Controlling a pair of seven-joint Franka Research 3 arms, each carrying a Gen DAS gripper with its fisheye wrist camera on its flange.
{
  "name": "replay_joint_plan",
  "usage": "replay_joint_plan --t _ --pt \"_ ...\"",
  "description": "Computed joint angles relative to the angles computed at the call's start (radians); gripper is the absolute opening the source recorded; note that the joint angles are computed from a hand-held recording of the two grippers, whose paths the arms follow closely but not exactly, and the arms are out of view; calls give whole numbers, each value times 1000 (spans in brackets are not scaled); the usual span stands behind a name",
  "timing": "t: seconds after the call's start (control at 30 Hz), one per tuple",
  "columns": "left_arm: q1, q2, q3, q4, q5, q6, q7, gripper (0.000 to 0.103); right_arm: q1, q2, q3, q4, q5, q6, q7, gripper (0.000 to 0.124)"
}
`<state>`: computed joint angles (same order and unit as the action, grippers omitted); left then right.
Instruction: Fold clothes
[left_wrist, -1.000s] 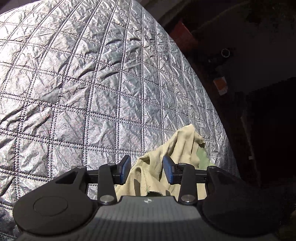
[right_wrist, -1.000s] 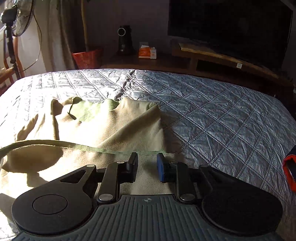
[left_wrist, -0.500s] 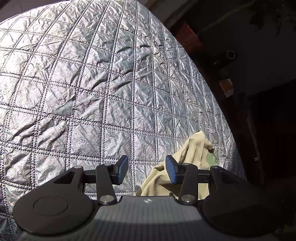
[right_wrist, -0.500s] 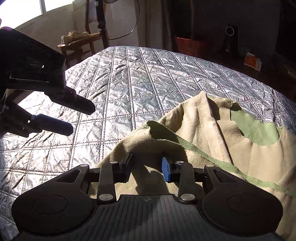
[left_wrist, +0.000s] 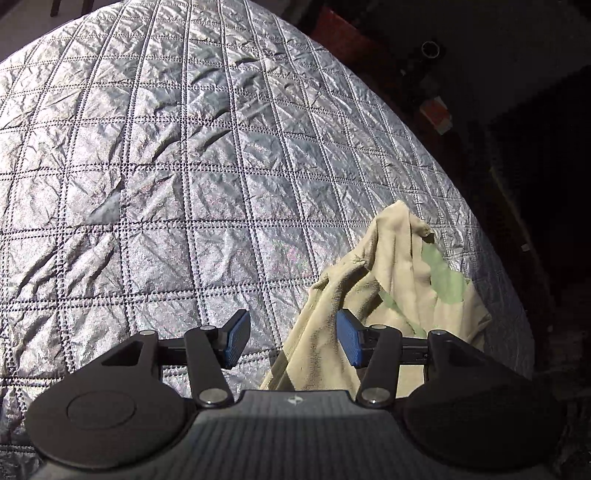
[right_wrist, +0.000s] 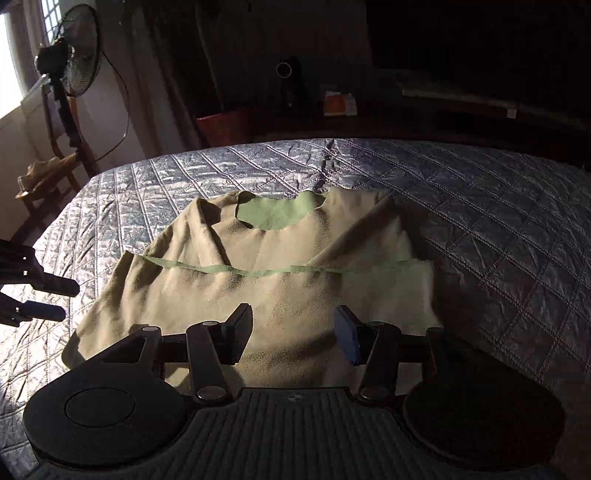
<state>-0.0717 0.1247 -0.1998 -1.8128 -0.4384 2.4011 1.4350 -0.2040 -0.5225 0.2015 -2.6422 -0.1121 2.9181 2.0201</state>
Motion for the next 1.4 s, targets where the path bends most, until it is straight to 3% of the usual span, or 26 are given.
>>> replay_joint_plan --t 0.17,0.3,0.4,0.53,0.63,0.7,0.77,0.83,0.97,1.07,1.17,1.23,1.3,1.37,1.4 --pt "-24 -106 -1 -121 92 78 194 55 82 -250 -99 -171 101 -121 -42 61" --pt "-61 -181 5 -240 210 194 257 55 17 -302 -43 -202 103 -164 -4 61" --pt "-88 -226 2 -325 371 296 259 53 18 -298 -46 -208 98 -145 -21 62" --pt "-158 -291 36 -408 321 346 441 55 -4 -299 -17 -202 65 -152 -23 64" --pt "-187 -337 41 -480 373 404 537 56 -23 -289 12 -174 6 -193 -58 66" --pt "-134 -356 -18 -547 594 499 498 57 -26 -283 35 -153 -92 -209 -155 64" --pt "-24 -355 -107 -578 872 577 384 56 -33 -287 63 -144 -216 -206 -282 60" --pt "36 -346 -148 -582 1048 619 311 53 -11 -280 44 -139 -268 -212 -388 56" --pt "-95 -311 -32 -566 958 618 444 53 48 -273 -27 -155 -272 -199 -566 55" --pt "-54 -303 -59 -569 1085 658 407 54 77 -278 -43 -181 -287 -183 -706 57" --pt "-41 -294 -56 -578 1174 702 428 54 121 -274 -73 -211 -264 -153 -835 60" --pt "-53 -292 -36 -588 1190 730 477 53 105 -260 -61 -223 -250 -99 -857 63" --pt "-119 -289 21 -594 1097 726 570 54 81 -224 -49 -211 -220 -55 -855 65" --pt "-234 -279 102 -571 867 661 714 58 51 -186 -30 -198 -204 -5 -863 68" --pt "-246 -270 110 -558 817 647 742 60 33 -169 -17 -194 -203 20 -869 70"
